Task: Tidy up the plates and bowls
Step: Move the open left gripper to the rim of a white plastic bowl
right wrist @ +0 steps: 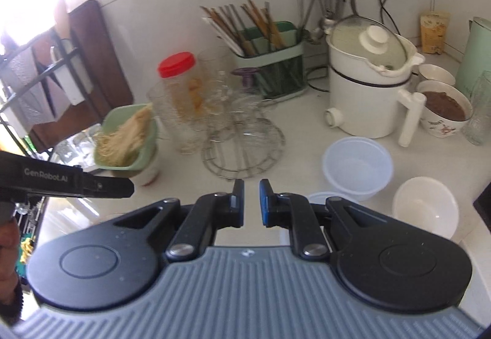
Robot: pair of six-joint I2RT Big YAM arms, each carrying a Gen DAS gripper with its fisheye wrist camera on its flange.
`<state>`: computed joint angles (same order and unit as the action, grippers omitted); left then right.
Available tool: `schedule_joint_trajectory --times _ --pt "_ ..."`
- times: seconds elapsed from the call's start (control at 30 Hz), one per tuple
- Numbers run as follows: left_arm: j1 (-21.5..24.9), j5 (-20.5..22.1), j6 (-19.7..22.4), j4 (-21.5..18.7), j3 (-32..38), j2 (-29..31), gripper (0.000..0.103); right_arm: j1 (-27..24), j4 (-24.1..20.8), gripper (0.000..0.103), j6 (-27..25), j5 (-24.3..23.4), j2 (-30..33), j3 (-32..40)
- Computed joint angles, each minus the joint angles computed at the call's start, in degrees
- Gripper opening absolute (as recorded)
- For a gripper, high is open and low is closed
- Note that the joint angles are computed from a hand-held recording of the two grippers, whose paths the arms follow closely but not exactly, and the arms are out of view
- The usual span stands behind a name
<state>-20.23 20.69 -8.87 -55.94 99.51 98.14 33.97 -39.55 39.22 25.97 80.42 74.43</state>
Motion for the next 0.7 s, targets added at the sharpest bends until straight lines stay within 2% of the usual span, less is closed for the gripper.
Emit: schedule_joint_trajectory --times 0.2,0.27,0.3,0.33,0.37,0.4,0.43,0.5,0.6,0.7 --pt "-4.02 -1.82 -2.17 -1.71 2.69 3.32 0.01 -3.59 -0.43 0.014 -1.08 -1.9 -2.53 -3.59" --pt "-4.83 0.35 -1.32 -2.59 4.0 4.88 0.012 -4.83 0.39 0.014 -0.48 -3.06 -4.13 -5.77" --pt "-5.43 0.64 -1.21 -2.83 4.68 5.61 0.021 -5.69 1.25 0.014 0.12 -4.2 -5.02 -7.09" --pt "-6.08 0.13 -1.26 -2.75 4.98 6.1 0.036 -6.36 1.52 0.017 0.5 -4.84 -5.61 -7.94" --pt "-6.76 -0.32 -1.14 -2.75 5.4 6.68 0.039 -7.06 1.39 0.019 0.81 -5.34 -6.11 -8.65" --pt "-7.33 -0.72 -1.24 -2.7 5.88 7.32 0.042 -7.76 1.45 0.024 0.88 -5.88 -6.63 -9.4" --pt "-7.75 -0.73 -1.49 -2.66 6.24 7.86 0.043 -8.31 1.67 0.035 0.94 -6.27 -7.16 -10.17" --pt "-8.32 1.02 -2.18 -2.73 7.1 9.42 0.045 -9.32 2.81 0.044 0.76 -6.92 -8.35 -12.14" --pt "-9.03 1.67 -3.6 -3.22 7.68 11.45 0.048 -10.79 3.95 0.042 -0.78 -9.28 -8.65 -14.3" --pt "-9.38 2.12 -4.85 -4.17 8.19 13.17 0.048 -11.74 4.92 0.042 0.17 -11.76 -7.93 -15.56"
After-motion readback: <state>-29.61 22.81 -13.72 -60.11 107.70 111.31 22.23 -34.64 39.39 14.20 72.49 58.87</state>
